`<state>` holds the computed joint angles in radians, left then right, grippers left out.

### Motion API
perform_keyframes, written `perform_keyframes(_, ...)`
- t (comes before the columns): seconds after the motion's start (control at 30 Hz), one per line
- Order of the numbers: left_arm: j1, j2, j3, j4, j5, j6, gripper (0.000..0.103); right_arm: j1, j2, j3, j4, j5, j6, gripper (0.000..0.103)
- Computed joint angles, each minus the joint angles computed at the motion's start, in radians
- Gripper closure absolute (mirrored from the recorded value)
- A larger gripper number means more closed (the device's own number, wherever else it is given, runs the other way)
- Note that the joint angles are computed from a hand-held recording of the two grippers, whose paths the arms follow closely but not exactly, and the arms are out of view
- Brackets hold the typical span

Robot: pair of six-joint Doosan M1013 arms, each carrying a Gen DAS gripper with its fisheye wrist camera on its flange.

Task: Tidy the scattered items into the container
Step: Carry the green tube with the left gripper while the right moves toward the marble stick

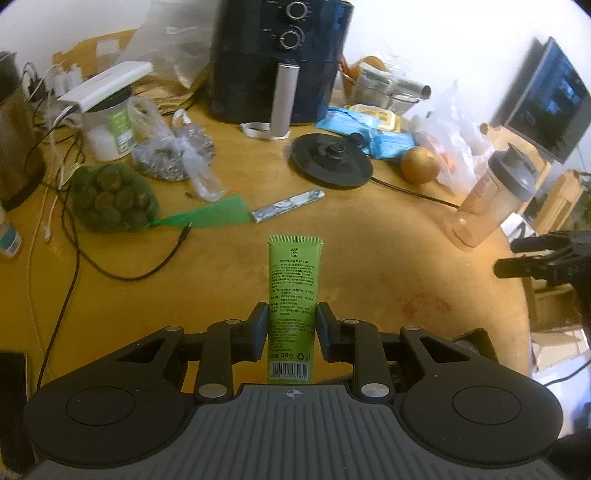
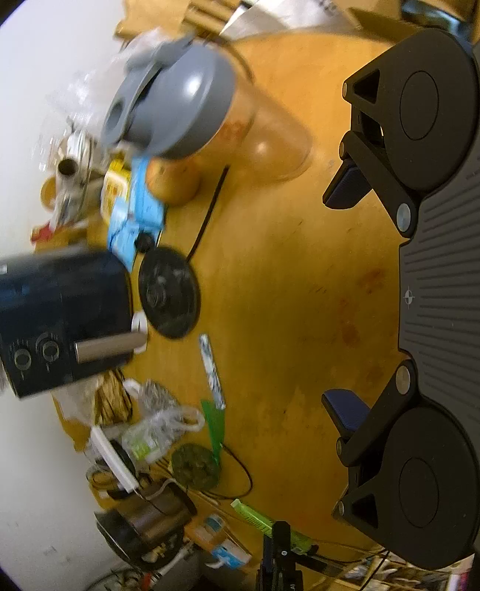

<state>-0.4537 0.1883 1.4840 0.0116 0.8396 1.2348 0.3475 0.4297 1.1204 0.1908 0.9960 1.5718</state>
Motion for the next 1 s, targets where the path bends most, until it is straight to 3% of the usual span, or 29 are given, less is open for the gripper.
perform_keyframes(1.0,-0.029,-0.120,0.122,0.194,0.023,-0.461,0.075,0.060,0.246,-0.312,0.074,0.052,-0.356,0.000)
